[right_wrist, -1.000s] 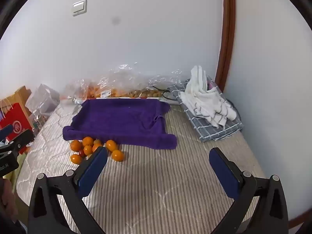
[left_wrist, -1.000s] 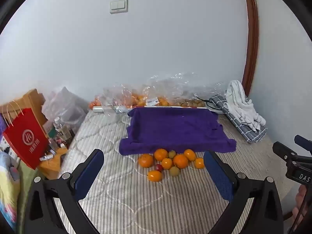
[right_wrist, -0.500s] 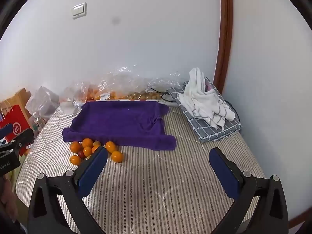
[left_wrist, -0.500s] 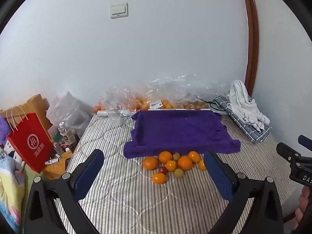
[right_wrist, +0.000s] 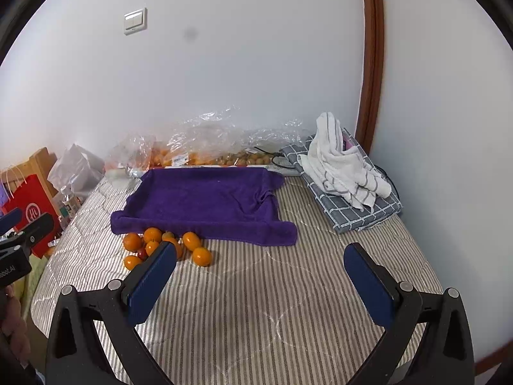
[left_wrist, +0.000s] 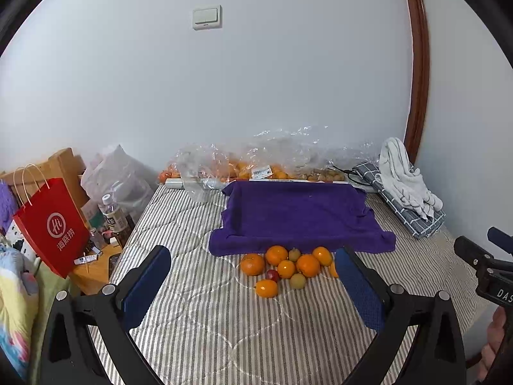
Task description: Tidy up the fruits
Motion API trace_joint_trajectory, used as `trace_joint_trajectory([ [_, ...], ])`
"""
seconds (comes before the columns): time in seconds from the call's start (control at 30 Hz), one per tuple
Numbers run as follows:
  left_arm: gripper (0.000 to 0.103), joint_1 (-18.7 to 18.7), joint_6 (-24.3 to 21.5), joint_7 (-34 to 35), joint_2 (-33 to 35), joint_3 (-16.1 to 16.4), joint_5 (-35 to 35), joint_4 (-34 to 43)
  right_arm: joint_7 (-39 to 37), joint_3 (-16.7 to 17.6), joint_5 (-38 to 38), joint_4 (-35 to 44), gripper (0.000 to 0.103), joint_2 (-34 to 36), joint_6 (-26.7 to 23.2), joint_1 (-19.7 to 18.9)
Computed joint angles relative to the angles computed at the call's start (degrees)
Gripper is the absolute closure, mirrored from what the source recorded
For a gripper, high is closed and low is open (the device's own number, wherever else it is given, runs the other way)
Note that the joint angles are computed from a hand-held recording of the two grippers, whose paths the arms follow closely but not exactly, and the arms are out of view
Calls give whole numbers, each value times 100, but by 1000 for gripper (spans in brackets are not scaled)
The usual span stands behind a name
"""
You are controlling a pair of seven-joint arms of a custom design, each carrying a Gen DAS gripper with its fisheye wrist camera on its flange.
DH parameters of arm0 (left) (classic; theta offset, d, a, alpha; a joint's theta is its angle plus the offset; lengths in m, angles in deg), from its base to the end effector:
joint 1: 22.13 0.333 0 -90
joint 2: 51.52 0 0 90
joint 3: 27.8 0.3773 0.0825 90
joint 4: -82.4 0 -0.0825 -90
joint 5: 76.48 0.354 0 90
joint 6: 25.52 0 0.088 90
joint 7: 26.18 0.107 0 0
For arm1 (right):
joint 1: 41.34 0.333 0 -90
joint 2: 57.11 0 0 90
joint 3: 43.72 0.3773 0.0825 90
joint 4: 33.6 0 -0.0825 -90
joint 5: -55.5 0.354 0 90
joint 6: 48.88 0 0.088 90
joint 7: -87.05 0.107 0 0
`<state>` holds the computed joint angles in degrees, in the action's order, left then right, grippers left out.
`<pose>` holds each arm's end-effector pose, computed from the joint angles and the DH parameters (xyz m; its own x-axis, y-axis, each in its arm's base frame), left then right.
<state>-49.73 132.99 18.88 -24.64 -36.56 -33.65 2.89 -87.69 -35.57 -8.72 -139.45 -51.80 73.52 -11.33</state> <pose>0.5980 -0.4377 0.6092 -0.3587 -0.9335 -0.0044 -0.4956 0.1944 -0.8465 0.4923 0.3327 0.5852 -0.4341 -0.9009 0.0035 -0.4927 0.2341 -0.8381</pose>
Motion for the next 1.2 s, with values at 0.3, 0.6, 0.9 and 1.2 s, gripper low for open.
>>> trace_joint_trajectory([
  [0.3,0,49,102,-24,-53,-38,-37,-127,32,16,-66,-8,1,-17,-9,23],
  [0.6,0,49,119,60,-44,-54,-95,-130,136,6,-50,-50,1,-41,30,0],
  [0.9,0,24,59,78,-13,-70,-141,-41,194,24,-95,-54,1,-35,22,13],
  [1.2,0,13,115,55,-36,-66,-153,-73,155,39,-129,15,1,12,-43,74],
])
